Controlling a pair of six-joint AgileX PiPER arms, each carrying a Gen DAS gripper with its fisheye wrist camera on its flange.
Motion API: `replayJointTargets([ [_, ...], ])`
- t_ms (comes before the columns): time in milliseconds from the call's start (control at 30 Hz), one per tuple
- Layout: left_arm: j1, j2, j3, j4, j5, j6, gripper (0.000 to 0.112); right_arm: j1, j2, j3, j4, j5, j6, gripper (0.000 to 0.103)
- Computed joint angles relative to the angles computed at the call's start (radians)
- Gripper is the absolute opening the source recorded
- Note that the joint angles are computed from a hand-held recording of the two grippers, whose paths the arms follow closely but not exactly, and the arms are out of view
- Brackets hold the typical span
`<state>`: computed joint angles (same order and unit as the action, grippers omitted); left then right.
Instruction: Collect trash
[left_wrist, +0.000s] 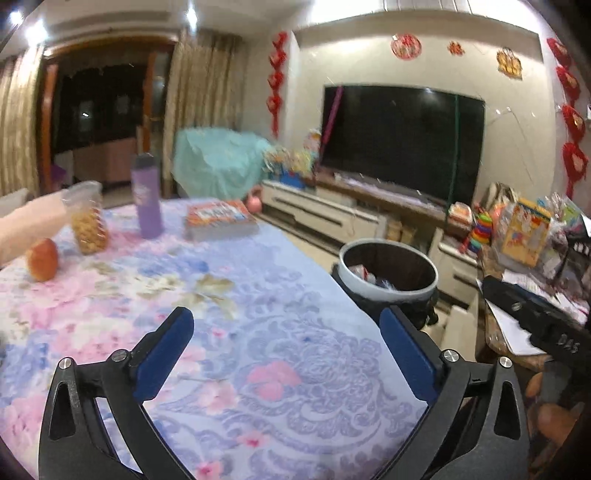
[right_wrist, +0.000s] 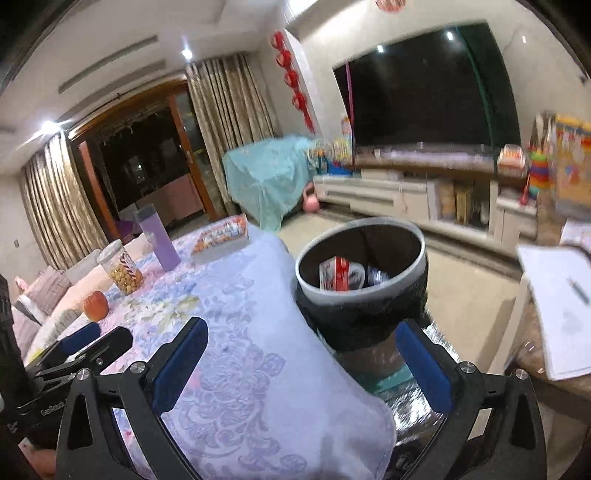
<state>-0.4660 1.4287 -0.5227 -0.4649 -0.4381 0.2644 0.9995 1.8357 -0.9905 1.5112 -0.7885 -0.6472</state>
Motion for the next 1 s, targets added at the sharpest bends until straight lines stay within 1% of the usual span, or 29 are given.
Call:
replayJointTargets([
  [100, -0.043, -0.046, 0.067, -0.13, -0.092, 0.095, 0.103, 0.104, -0.012, -0.019, 0.047, -0.185, -0.07, 0.103],
  [133, -0.062, -0.048, 0.085, -0.17, -0.124, 0.126, 0.103, 0.133, -0.007, -0.023, 0.054, -0.236, -0.075, 0.103],
  [167, -0.07, -0.048, 0.099, -0.17, -0.14, 0.127, 0.103, 0.155, -0.005, -0.019, 0.055, -0.27, -0.065, 0.103],
  [200, -0.076, -0.048, 0.11, -0.18, -0.15, 0.135, 0.103, 0.168, -0.003, -0.01, 0.051, -0.284, -0.042, 0.103],
  [233, -0.098, -0.044, 0.122, -0.231, -0.177, 0.166, 0.103, 0.176, 0.004, -0.002, 0.042, -0.29, -0.015, 0.103],
  [300, -0.113, -0.043, 0.139, -0.245, -0.198, 0.167, 0.103, 0.185, 0.027, 0.002, 0.038, -0.289, 0.023, 0.103],
  [367, -0.145, -0.042, 0.151, -0.308, -0.232, 0.207, 0.103, 0.195, 0.055, -0.008, 0.045, -0.292, 0.04, 0.103],
  [500, -0.188, -0.069, 0.184, -0.385, -0.289, 0.242, 0.103, 0.222, 0.083, -0.022, 0.065, -0.321, 0.039, 0.103],
  [567, -0.196, -0.081, 0.195, -0.405, -0.296, 0.254, 0.103, 0.252, 0.097, -0.035, 0.086, -0.363, 0.025, 0.103],
  [633, -0.207, -0.088, 0.204, -0.425, -0.301, 0.265, 0.103, 0.27, 0.105, -0.049, 0.1, -0.385, 0.0, 0.103],
  [767, -0.226, -0.111, 0.224, -0.458, -0.312, 0.28, 0.103, 0.277, 0.112, -0.062, 0.107, -0.384, -0.023, 0.103],
  [900, -0.264, -0.136, 0.243, -0.506, -0.355, 0.312, 0.103, 0.294, 0.113, -0.076, 0.111, -0.405, -0.04, 0.103],
  [1000, -0.272, -0.147, 0.251, -0.516, -0.363, 0.321, 0.103, 0.304, 0.113, -0.079, 0.113, -0.419, -0.044, 0.103],
])
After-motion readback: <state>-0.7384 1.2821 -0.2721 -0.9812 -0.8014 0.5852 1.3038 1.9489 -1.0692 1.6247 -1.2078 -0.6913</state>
